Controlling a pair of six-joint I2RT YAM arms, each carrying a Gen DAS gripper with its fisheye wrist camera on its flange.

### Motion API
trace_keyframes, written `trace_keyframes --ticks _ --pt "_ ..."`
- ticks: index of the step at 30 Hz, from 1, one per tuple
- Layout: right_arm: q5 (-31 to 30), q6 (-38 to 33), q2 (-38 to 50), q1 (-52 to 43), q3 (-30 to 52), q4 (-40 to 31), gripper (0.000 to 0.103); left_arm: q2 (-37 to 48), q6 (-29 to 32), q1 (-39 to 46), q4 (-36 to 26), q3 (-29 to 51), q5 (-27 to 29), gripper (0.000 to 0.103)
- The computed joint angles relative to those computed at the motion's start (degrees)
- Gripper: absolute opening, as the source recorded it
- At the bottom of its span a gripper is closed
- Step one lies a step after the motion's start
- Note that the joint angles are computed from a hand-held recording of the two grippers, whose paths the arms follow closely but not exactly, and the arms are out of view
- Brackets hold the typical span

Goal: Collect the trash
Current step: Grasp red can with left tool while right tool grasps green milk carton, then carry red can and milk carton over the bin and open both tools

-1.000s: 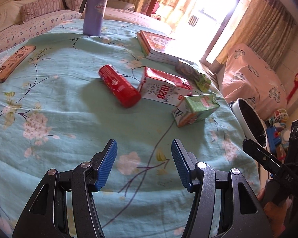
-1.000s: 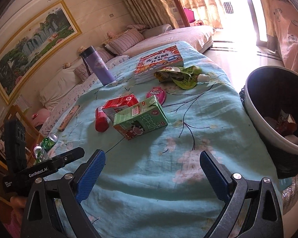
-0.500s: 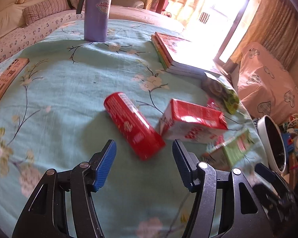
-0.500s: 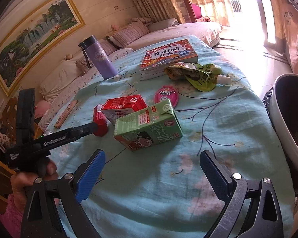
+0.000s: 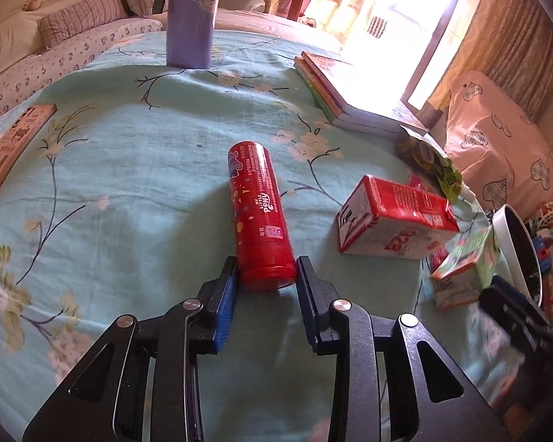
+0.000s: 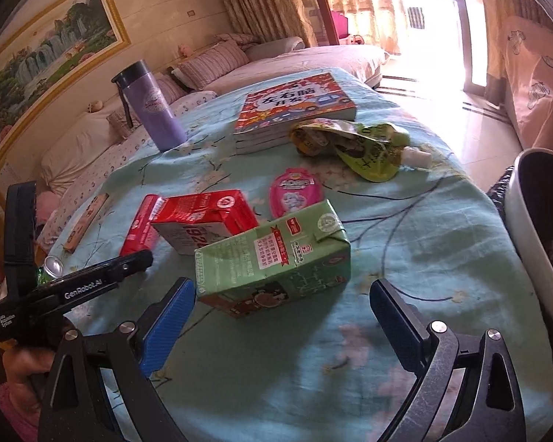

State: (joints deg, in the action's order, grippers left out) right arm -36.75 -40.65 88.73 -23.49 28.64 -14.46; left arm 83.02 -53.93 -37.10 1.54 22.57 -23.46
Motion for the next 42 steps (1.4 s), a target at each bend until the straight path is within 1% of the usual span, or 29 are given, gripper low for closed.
trace_keyframes --ticks 2,5,6,7,9,11,12,14,16,19,20,21,22,23,24,25,26,27,28,30,32,37,40,42 --pt "0.27 -2.51 0.88 -4.47 1.63 -1.32 0.096 -2.67 -0.78 -1.51 -0.93 -1.82 0.28 0.03" --pt "0.25 -6.31 4.42 -11.22 6.03 -5.47 0.096 -5.83 -2.87 -4.27 -3.6 -3.09 -0.18 0.03" --pt "0.45 -7.19 5.16 -13.29 7.17 -6.58 0.097 -6.2 -3.44 -4.9 -4.07 -3.17 -0.64 0.032" --pt "0.07 -7.59 5.73 -14.51 8.19 -7.98 0.098 -6.51 -4.0 -5.49 -4.64 -3.19 -1.17 0.035" --pt "-2.16 -8.95 7.25 -16.67 10.89 -13.58 0.098 -6.51 -4.57 -5.8 -5.37 -2.78 -2.39 0.052" --pt "-3.86 -8.81 6.48 -16.59 10.98 -16.36 0.098 -5.83 -4.94 -5.34 -5.88 -2.09 -3.06 0.057" --pt "-4.64 -8.39 5.99 -16.05 10.62 -17.0 0.098 -5.32 -4.62 -4.8 -5.6 -1.81 -2.93 0.057" --pt "-4.22 -4.91 4.39 -13.28 8.79 -14.9 0.098 -3.8 -3.47 -3.47 -4.4 -1.31 -3.25 0.058" --pt "-3.01 -0.18 3.72 -9.95 6.85 -10.49 0.097 -1.33 -2.27 -2.13 -4.28 -0.04 -3.2 0.058" --pt "-1.61 5.26 5.96 -6.74 6.06 -5.79 0.096 1.15 0.0 -0.97 -2.86 0.76 -3.45 0.057" --pt "-1.18 6.5 6.93 -5.84 6.05 -4.66 0.096 1.53 0.53 -0.78 -2.62 0.95 -3.46 0.054" --pt "-0.65 7.86 7.36 -4.85 5.46 -2.49 0.096 1.73 0.94 -0.71 -2.3 0.96 -3.54 0.042" --pt "-0.29 8.58 6.75 -4.24 4.37 -0.21 0.092 1.84 1.12 -0.71 -2.23 0.98 -3.63 0.036" --pt "0.84 9.4 6.35 -3.12 3.57 1.7 0.088 1.48 1.58 -0.43 -1.65 0.58 -3.1 0.033" --pt "1.36 9.76 6.18 -2.56 3.19 2.7 0.072 0.76 1.81 -0.37 -1.17 0.0 -2.69 0.033" --pt "0.87 9.29 6.42 -2.71 3.45 2.36 0.062 -0.02 1.88 -0.38 -0.91 -0.55 -2.23 0.033" --pt "0.16 8.24 6.89 -3.11 4.22 0.8 0.06 -0.73 1.6 -0.64 -0.99 -0.93 -1.93 0.033" --pt "-0.27 7.25 6.69 -3.49 4.49 -0.27 0.051 -1.43 1.06 -1.21 -0.86 -1.35 -1.63 0.033" --pt "-0.69 5.92 5.89 -4.12 4.46 -1.31 0.05 -2.05 0.44 -1.86 -0.46 -1.75 -1.22 0.033" --pt "-1.72 2.32 4.89 -6.08 4.93 -4.67 0.049 -3.95 -1.49 -4.34 -0.55 -2.48 -1.13 0.033" --pt "-3.02 -2.26 4.58 -8.71 5.73 -8.79 0.048 -4.98 -3.98 -8.43 -1.97 -2.03 -2.46 0.033" --pt "-4.97 -14.74 4.06 -16.91 8.49 -19.69 0.048 -4.3 -9.61 -18.56 -4.83 1.41 -5.69 0.033" --pt "-4.28 -18.84 3.03 -19.75 9.35 -22.46 0.048 -1.42 -11.28 -23.51 -6.23 5.04 -7.21 0.033" --pt "-2.81 -20.14 2.51 -20.69 9.09 -21.74 0.048 0.86 -12.12 -25.91 -7.47 7.58 -8.0 0.033"
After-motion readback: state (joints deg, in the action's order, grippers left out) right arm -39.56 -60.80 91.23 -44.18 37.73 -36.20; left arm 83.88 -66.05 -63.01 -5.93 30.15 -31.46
